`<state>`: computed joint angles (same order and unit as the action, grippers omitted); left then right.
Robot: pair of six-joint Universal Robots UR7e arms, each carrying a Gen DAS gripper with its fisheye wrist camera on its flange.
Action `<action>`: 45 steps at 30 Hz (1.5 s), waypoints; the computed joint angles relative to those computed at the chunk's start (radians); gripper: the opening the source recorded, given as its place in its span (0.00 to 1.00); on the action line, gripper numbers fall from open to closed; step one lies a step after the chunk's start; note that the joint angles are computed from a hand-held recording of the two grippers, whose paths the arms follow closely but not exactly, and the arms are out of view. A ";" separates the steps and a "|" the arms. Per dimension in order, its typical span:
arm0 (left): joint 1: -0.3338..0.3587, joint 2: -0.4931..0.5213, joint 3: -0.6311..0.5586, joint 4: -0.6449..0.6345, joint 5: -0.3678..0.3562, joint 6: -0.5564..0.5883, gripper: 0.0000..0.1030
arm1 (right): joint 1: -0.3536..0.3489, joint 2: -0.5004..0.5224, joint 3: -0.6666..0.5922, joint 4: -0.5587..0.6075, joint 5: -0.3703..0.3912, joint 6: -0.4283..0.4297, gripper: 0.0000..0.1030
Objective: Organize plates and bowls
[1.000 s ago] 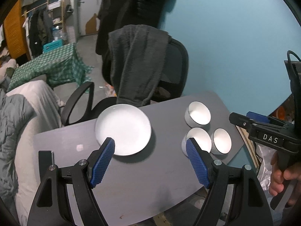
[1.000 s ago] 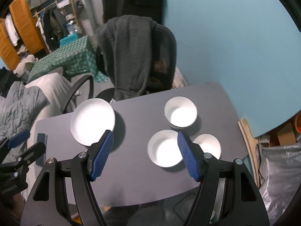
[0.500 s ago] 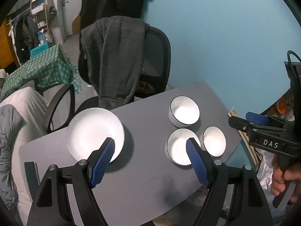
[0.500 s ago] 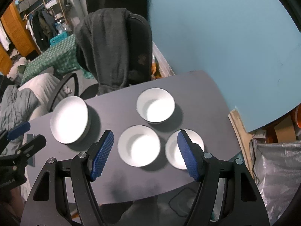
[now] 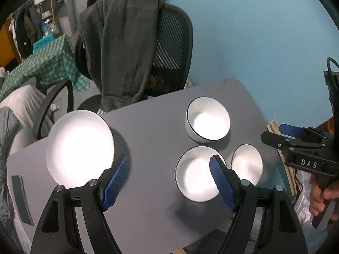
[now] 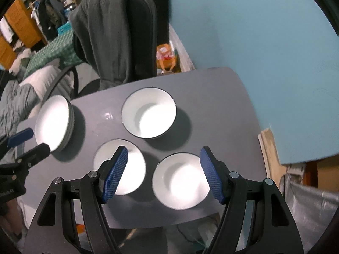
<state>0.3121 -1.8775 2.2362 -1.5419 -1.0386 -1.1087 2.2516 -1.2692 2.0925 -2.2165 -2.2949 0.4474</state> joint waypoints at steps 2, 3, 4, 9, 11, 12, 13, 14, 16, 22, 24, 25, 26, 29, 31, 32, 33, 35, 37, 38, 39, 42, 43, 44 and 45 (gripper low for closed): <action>0.025 0.021 0.012 -0.030 -0.013 0.006 0.77 | -0.024 0.001 0.012 -0.021 0.010 -0.044 0.68; 0.035 0.027 0.022 -0.045 -0.022 0.001 0.77 | -0.035 0.004 0.016 -0.031 0.018 -0.067 0.68; 0.042 0.030 0.028 -0.051 -0.025 -0.004 0.77 | -0.045 0.006 0.020 -0.038 0.024 -0.086 0.68; 0.078 0.049 0.065 -0.086 -0.044 -0.025 0.77 | -0.096 0.032 0.042 -0.094 0.078 -0.196 0.68; 0.097 0.056 0.082 -0.103 -0.055 -0.029 0.77 | -0.117 0.047 0.050 -0.114 0.103 -0.240 0.68; 0.106 0.064 0.089 -0.110 -0.064 -0.032 0.77 | -0.126 0.054 0.053 -0.122 0.115 -0.256 0.68; 0.115 0.068 0.097 -0.121 -0.073 -0.031 0.77 | -0.136 0.062 0.056 -0.131 0.129 -0.272 0.68; 0.122 0.071 0.105 -0.129 -0.081 -0.037 0.77 | -0.149 0.074 0.058 -0.136 0.144 -0.291 0.68; 0.130 0.082 0.117 -0.142 -0.090 -0.049 0.77 | -0.159 0.091 0.054 -0.135 0.160 -0.317 0.68; 0.145 0.097 0.147 -0.155 -0.105 -0.092 0.77 | -0.175 0.147 0.027 -0.107 0.177 -0.401 0.62; 0.147 0.098 0.154 -0.155 -0.108 -0.104 0.77 | -0.182 0.157 0.025 -0.096 0.184 -0.420 0.56; 0.148 0.097 0.157 -0.154 -0.109 -0.110 0.77 | -0.185 0.163 0.023 -0.091 0.188 -0.429 0.53; 0.148 0.095 0.159 -0.152 -0.111 -0.114 0.77 | -0.187 0.172 0.021 -0.089 0.191 -0.442 0.52; 0.147 0.096 0.164 -0.148 -0.115 -0.125 0.77 | -0.189 0.192 0.010 -0.060 0.201 -0.454 0.38; 0.146 0.091 0.166 -0.142 -0.114 -0.130 0.77 | -0.192 0.199 0.010 -0.044 0.213 -0.449 0.22; 0.144 0.085 0.167 -0.137 -0.114 -0.133 0.77 | -0.195 0.203 0.007 -0.026 0.220 -0.438 0.16; 0.144 0.083 0.168 -0.136 -0.114 -0.132 0.77 | -0.195 0.207 0.006 -0.016 0.215 -0.421 0.16; 0.141 0.079 0.168 -0.125 -0.116 -0.137 0.77 | -0.201 0.209 0.008 -0.016 0.214 -0.399 0.16; 0.138 0.069 0.170 -0.117 -0.120 -0.141 0.77 | -0.202 0.207 0.003 -0.005 0.218 -0.370 0.16; 0.138 0.067 0.170 -0.116 -0.121 -0.142 0.77 | -0.204 0.206 -0.001 0.002 0.224 -0.349 0.16; 0.137 0.063 0.171 -0.113 -0.122 -0.142 0.77 | -0.207 0.204 -0.001 0.003 0.231 -0.335 0.16; 0.134 0.053 0.173 -0.101 -0.122 -0.142 0.77 | -0.206 0.204 -0.003 0.006 0.243 -0.302 0.16; 0.132 0.048 0.175 -0.093 -0.123 -0.140 0.77 | -0.202 0.205 -0.004 0.008 0.244 -0.297 0.16; 0.131 0.041 0.175 -0.084 -0.124 -0.140 0.77 | -0.200 0.205 -0.005 0.008 0.244 -0.291 0.16; 0.132 0.037 0.176 -0.078 -0.126 -0.139 0.77 | -0.196 0.206 -0.005 0.011 0.246 -0.281 0.16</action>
<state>0.4443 -1.8405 2.4124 -1.6204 -1.1644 -1.2474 2.0552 -1.0629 2.0877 -2.2057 -2.0491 0.1665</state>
